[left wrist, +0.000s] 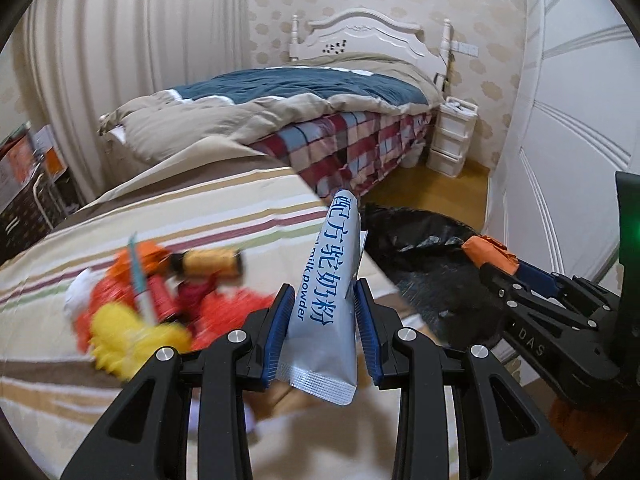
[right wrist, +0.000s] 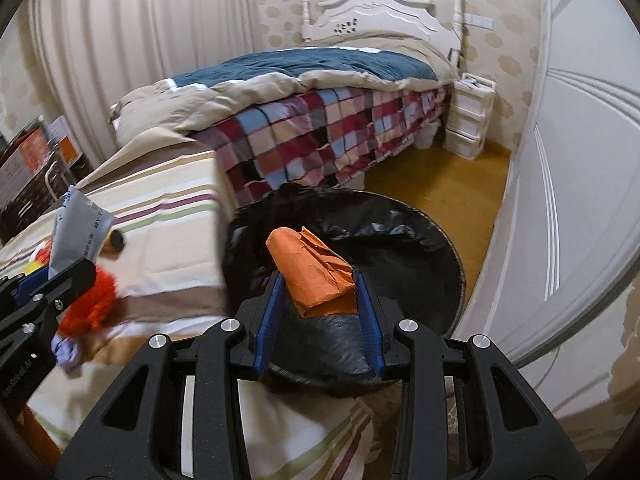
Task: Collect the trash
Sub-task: 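Carry both items over the black trash bin and open both tools to drop them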
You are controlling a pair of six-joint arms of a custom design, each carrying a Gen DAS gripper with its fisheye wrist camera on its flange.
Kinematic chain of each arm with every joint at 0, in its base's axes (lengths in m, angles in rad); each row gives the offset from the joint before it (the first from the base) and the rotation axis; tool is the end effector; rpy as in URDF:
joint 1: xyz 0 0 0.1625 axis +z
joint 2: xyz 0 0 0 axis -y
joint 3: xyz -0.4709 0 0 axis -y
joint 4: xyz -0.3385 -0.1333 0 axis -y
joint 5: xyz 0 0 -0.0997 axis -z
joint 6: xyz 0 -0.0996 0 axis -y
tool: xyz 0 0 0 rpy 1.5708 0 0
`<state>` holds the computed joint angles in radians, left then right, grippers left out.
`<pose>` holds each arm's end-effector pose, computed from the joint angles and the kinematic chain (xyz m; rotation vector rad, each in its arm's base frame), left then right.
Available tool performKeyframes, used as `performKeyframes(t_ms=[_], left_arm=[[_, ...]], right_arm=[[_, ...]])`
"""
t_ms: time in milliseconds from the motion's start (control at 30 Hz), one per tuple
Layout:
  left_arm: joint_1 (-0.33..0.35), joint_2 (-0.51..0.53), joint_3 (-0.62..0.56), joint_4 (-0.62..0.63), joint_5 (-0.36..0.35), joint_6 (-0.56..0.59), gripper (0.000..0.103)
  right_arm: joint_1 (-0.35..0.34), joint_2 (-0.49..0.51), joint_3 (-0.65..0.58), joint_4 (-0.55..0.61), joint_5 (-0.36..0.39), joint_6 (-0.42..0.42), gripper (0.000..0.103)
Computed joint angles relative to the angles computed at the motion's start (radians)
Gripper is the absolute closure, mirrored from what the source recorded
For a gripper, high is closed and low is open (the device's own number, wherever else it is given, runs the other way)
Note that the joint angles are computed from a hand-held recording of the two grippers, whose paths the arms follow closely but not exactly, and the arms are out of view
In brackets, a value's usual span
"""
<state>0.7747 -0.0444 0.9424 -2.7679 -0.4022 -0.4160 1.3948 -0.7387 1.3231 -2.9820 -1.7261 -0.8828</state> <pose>-0.4059 -0.7121 -0.0892 0.1920 2.1103 -1.0555 -0.0188 -0.7791 0.2995 0.7753 -2.3451 0.8377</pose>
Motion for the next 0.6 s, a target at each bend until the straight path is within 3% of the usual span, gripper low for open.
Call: performKeyframes(t_ms=[600], left_arm=[[0.061,0.321,-0.763,0.507,-0.024,0.027,0.069]], right_arm=[[-0.010,0.124,-0.278,0.169,-0.044,0.058,0.067]])
